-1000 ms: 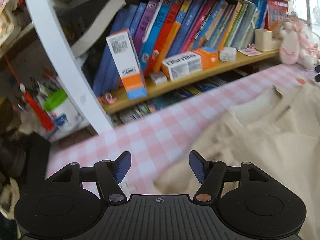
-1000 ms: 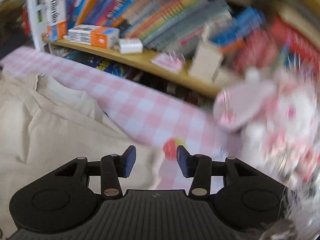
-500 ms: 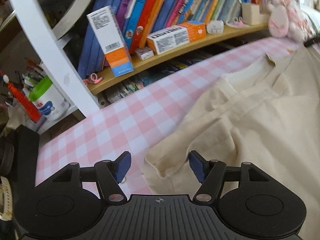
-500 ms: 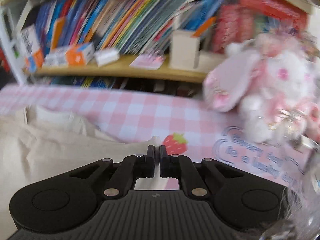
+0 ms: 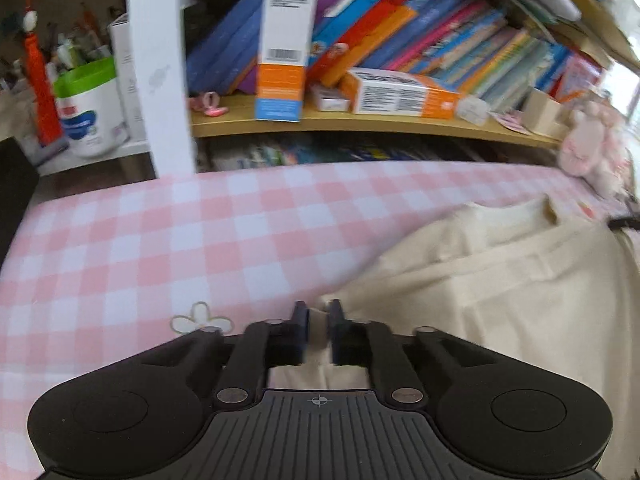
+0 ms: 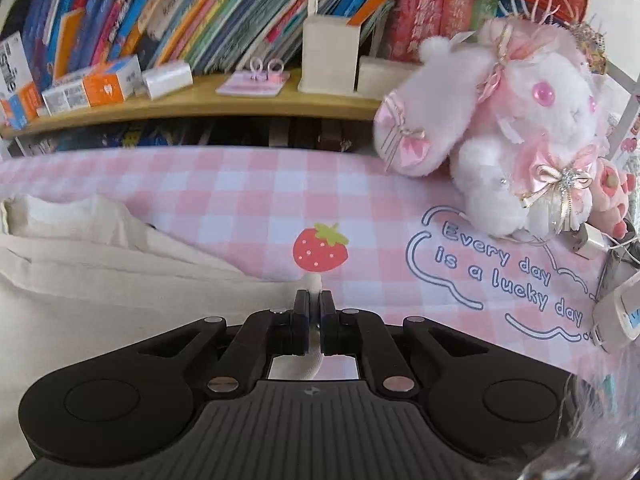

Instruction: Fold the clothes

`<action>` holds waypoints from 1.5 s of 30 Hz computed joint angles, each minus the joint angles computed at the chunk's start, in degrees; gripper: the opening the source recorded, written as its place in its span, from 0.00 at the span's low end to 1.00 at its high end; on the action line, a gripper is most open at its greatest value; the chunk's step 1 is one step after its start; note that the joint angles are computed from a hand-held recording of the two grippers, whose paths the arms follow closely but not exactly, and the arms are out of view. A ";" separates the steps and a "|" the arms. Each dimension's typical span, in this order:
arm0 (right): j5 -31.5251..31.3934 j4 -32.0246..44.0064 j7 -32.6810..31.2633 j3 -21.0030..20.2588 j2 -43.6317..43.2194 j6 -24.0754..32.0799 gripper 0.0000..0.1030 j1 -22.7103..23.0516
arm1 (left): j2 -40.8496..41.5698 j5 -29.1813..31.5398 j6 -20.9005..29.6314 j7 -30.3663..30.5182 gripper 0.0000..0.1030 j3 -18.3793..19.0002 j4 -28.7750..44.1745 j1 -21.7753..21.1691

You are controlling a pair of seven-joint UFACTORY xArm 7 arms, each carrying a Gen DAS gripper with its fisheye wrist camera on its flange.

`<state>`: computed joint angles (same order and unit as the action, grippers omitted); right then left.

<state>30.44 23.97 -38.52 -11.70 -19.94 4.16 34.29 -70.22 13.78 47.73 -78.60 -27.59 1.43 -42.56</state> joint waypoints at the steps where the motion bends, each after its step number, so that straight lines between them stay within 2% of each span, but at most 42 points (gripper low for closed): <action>1: 1.04 -0.56 -1.31 -1.76 -1.65 0.26 0.05 1.43 | -1.12 0.16 1.80 -1.00 0.05 -1.60 0.74 -0.67; 3: 1.47 -1.79 -1.58 -2.86 -6.31 3.06 0.05 1.07 | -5.31 0.53 4.96 -4.25 0.05 -4.90 1.75 -2.64; 7: 4.77 -3.09 -3.42 -7.27 -15.82 7.77 0.05 1.58 | -11.84 1.68 7.96 -8.29 0.05 -7.65 2.54 -4.85; 10: 7.21 -1.27 -2.93 -7.83 -14.05 5.68 0.05 2.85 | -13.27 2.99 6.01 -10.14 0.05 -6.40 0.78 -1.86; 11: 8.54 -0.40 -3.46 -8.82 -12.16 3.82 0.05 4.87 | -12.33 3.55 4.20 -10.56 0.05 -5.63 0.10 0.16; 13: 11.14 1.80 -4.89 -12.21 -8.12 1.74 0.05 9.64 | -6.38 3.33 2.48 -10.41 0.12 -2.88 0.43 5.38; 14: 12.31 3.28 -5.16 -12.50 -5.77 2.80 0.05 9.96 | -1.81 1.97 2.81 -10.27 0.15 -0.95 1.43 7.74; 15: 11.10 4.57 -3.03 -10.89 -2.38 4.35 0.06 7.88 | 2.58 0.53 2.47 -9.55 0.22 1.33 2.25 9.35; 16: 7.64 5.92 1.44 -7.17 1.02 6.66 0.14 3.40 | 5.29 -0.81 2.55 -8.77 0.22 2.31 2.65 9.70; 17: 3.34 5.53 4.94 -2.60 2.41 6.97 0.21 -1.57 | 5.60 -1.00 3.74 -9.75 0.27 0.90 2.93 8.84; 18: -0.68 4.90 7.62 1.56 3.44 6.76 0.22 -6.07 | 4.98 -1.17 6.15 -11.41 0.37 -1.47 3.63 7.64; 19: -2.65 3.40 7.90 3.33 2.72 6.08 0.22 -8.17 | 4.49 -1.56 9.73 -12.78 0.45 -3.52 4.90 5.84; 21: -1.05 -0.02 3.46 1.56 -1.83 7.47 0.24 -7.81 | 4.49 -2.21 17.18 -15.04 0.46 -7.42 8.22 2.27; 22: -0.07 -1.62 1.45 0.21 -4.60 9.06 0.28 -7.70 | 4.82 -2.42 20.24 -15.79 0.46 -9.00 10.01 0.64; 25: -1.76 -7.37 0.43 0.17 -15.23 16.25 0.34 -12.71 | 6.83 -3.52 24.06 -18.38 0.47 -12.93 15.03 -3.08; 28: -4.37 -12.03 2.92 0.48 -26.41 26.54 0.39 -18.62 | 11.82 -3.87 23.08 -22.35 0.52 -17.79 21.14 -3.12; 31: -6.32 -15.56 6.31 -0.50 -38.19 39.63 0.48 -24.96 | 19.24 -2.33 20.78 -27.48 0.66 -23.28 27.26 1.03; 34: -8.16 -17.78 8.05 -1.53 -47.61 50.22 0.54 -30.70 | 25.81 -0.21 17.67 -34.66 0.73 -28.29 32.19 5.81; 38: -11.23 -19.76 10.03 -1.69 -55.18 59.84 0.54 -37.36 | 33.35 4.60 12.77 -41.46 0.74 -32.90 36.14 10.93; 42: -10.61 -20.41 12.86 -3.39 -55.46 65.39 0.52 -41.59 | 39.08 9.55 10.11 -43.01 0.74 -33.06 38.08 11.60; 45: -9.53 -20.09 12.68 -2.64 -54.40 65.15 0.50 -41.15 | 40.42 10.86 7.12 -46.66 0.74 -30.79 36.85 9.31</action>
